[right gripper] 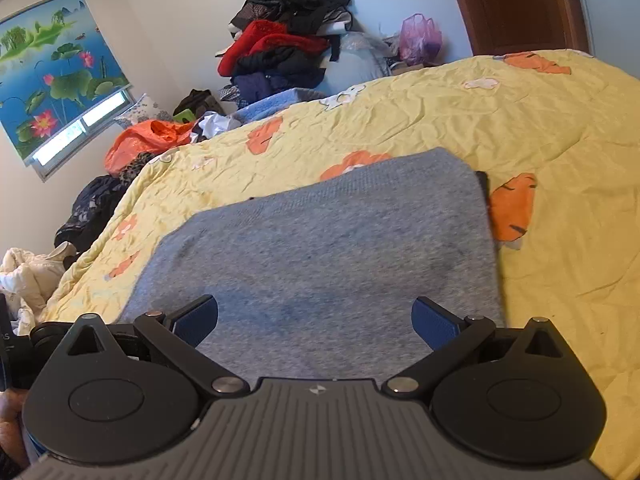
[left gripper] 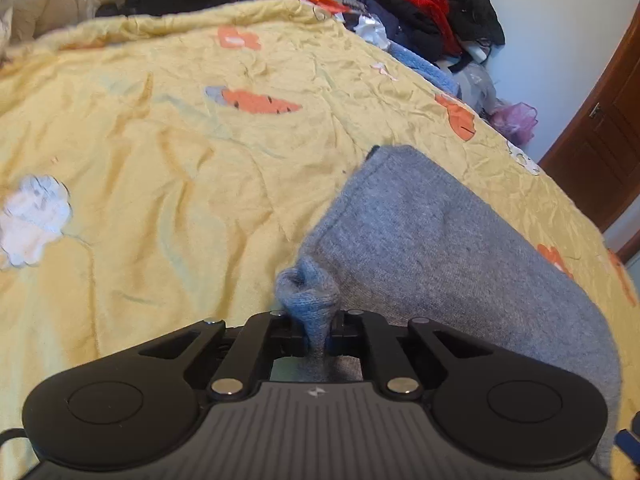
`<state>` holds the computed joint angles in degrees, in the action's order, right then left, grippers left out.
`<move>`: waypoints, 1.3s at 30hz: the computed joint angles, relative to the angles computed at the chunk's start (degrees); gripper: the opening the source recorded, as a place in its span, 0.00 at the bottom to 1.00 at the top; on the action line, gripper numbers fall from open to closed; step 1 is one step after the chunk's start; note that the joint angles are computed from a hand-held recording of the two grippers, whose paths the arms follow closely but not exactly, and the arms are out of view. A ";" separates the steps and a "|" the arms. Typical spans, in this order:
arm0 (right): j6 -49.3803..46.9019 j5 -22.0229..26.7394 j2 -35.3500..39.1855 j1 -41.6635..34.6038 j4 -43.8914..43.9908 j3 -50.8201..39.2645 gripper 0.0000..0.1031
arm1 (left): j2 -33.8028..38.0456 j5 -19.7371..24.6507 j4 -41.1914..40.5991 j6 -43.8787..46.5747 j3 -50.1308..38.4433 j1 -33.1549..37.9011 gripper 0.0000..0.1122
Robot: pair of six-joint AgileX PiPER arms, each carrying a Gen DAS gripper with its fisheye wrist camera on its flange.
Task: Fold small clothes
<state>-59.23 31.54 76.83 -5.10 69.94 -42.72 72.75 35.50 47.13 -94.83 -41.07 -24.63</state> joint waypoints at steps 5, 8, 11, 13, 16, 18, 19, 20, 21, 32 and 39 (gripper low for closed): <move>4.12 4.84 3.88 1.38 -3.02 -6.50 0.99 | 3.98 15.15 21.46 -5.01 -1.88 -19.55 0.05; 11.29 13.59 11.94 2.50 -5.10 -18.02 0.99 | 10.78 21.27 31.02 -0.40 -1.24 -31.41 0.05; 17.63 20.19 21.81 5.36 -4.36 -30.40 0.99 | 13.06 21.61 32.39 -1.14 -0.41 -35.47 0.05; 23.15 21.41 27.68 8.51 -7.18 -38.35 0.99 | 12.96 21.68 31.84 -2.24 0.07 -36.06 0.05; 29.98 22.12 34.31 12.71 -12.13 -47.55 0.99 | 11.87 20.65 32.55 -2.73 1.17 -35.15 0.05; 35.61 21.72 37.66 15.04 -16.48 -52.27 0.99 | 10.57 19.60 33.10 -2.76 1.88 -34.46 0.05; 37.42 21.72 39.00 15.73 -17.33 -53.79 0.99 | 10.21 19.39 33.61 -3.19 2.31 -34.51 0.05; 38.53 22.40 40.43 16.02 -17.01 -55.31 0.99 | 9.91 19.08 34.00 -3.42 2.65 -34.35 0.05; 39.21 23.01 41.73 16.12 -16.18 -56.48 0.99 | 9.82 18.69 34.31 -4.04 3.04 -34.26 0.05; 44.73 22.68 50.68 19.34 -23.40 -69.68 0.19 | 8.68 16.40 35.24 -2.85 3.63 -32.93 0.05; 29.58 25.55 44.54 10.90 -14.12 -62.07 0.18 | 10.29 12.18 37.22 0.16 -2.83 -35.63 0.05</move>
<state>-29.64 57.09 121.37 5.79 55.82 -104.79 83.04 47.68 84.35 -94.66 -43.90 -60.27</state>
